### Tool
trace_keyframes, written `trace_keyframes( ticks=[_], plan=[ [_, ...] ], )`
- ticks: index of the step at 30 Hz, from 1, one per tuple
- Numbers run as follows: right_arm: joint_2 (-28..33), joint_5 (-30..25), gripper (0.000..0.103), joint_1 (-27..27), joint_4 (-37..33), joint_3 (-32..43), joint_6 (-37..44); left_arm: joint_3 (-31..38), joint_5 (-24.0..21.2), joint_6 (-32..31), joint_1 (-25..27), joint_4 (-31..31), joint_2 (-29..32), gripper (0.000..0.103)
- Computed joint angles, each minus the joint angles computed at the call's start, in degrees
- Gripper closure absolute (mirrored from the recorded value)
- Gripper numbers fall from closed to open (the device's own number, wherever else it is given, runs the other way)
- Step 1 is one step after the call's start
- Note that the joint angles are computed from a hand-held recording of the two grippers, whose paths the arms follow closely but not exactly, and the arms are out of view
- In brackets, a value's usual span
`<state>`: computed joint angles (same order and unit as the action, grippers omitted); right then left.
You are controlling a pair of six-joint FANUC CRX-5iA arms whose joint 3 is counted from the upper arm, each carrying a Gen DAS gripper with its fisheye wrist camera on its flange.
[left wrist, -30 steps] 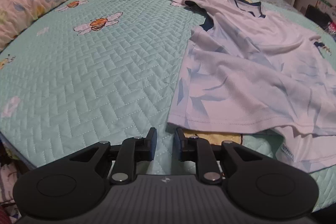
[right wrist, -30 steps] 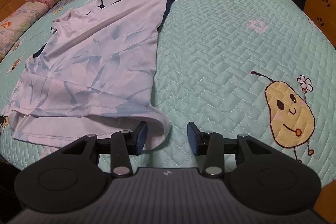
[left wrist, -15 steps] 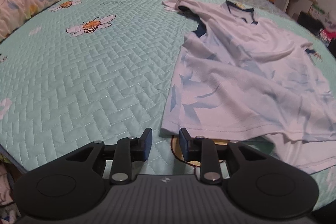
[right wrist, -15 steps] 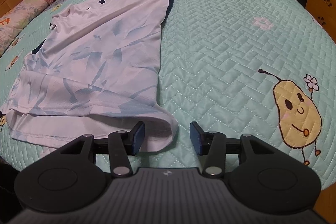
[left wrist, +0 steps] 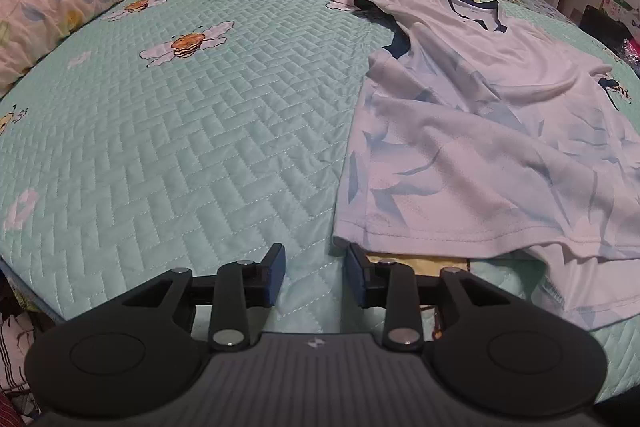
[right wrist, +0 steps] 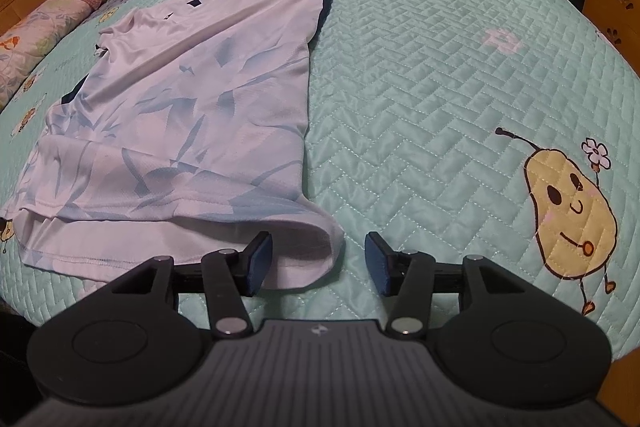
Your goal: Fold clothes
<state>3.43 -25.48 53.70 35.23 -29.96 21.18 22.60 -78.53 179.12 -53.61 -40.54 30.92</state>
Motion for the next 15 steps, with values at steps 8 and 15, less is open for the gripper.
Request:
trace_keyframes(
  ticks=[8,15],
  plan=[
    [0.0,0.1,0.048,0.0,-0.4,0.0,0.2,-0.3,0.8,1.5,-0.5,-1.2,-0.6,0.065],
    [0.0,0.5,0.047,-0.1,0.1,-0.3,-0.3,0.3,0.5,0.3,-0.1,-1.1,-0.3,0.064]
  ],
)
